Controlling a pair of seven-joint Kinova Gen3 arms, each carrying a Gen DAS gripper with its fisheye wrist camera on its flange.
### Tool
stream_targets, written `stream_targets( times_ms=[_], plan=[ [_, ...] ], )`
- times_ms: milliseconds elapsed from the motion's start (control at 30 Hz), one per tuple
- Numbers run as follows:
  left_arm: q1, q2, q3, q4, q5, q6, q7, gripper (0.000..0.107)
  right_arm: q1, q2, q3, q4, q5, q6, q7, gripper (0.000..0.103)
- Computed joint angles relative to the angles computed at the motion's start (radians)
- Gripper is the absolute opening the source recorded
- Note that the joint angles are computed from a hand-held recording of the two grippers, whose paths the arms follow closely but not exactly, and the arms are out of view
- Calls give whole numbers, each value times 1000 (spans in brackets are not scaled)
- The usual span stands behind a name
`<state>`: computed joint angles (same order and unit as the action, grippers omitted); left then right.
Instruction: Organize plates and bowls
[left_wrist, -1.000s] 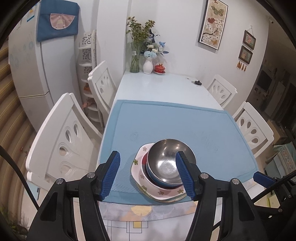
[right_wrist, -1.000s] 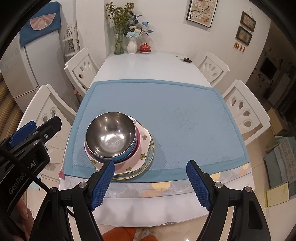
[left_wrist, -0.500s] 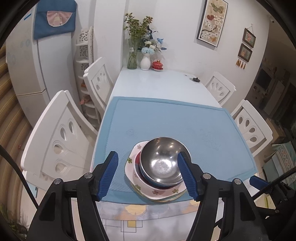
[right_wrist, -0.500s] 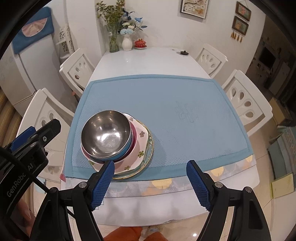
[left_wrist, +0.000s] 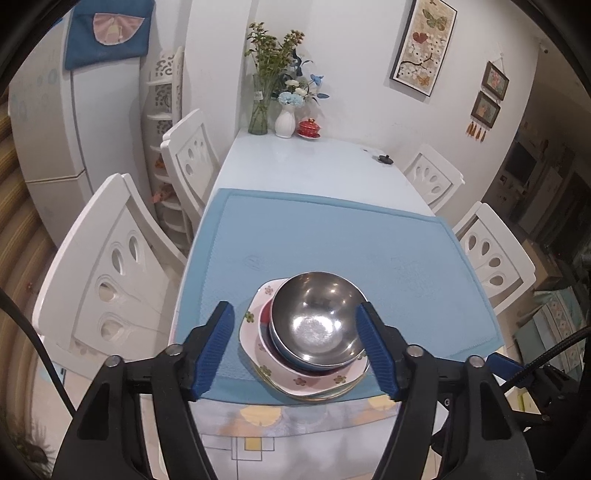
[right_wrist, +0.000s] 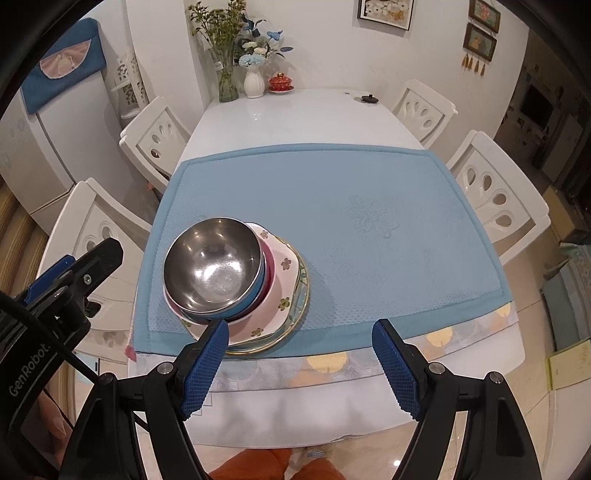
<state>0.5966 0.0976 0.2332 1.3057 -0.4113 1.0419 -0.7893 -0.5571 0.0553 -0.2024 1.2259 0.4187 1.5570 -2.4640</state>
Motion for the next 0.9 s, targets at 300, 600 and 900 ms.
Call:
stream_targets(
  times_ms=[300,600,900],
  plan=[
    [3,-2,2,1,-24,-3,23,76,2,0,0,-3,3,-2,16,78],
    [3,1,-2,0,-13,-6,19,76,22,-4,7,0,-27,-9,29,78],
    [22,-1,6,4,-49,5,56,76,17,-8,2,0,-17,7,40,78]
  ],
)
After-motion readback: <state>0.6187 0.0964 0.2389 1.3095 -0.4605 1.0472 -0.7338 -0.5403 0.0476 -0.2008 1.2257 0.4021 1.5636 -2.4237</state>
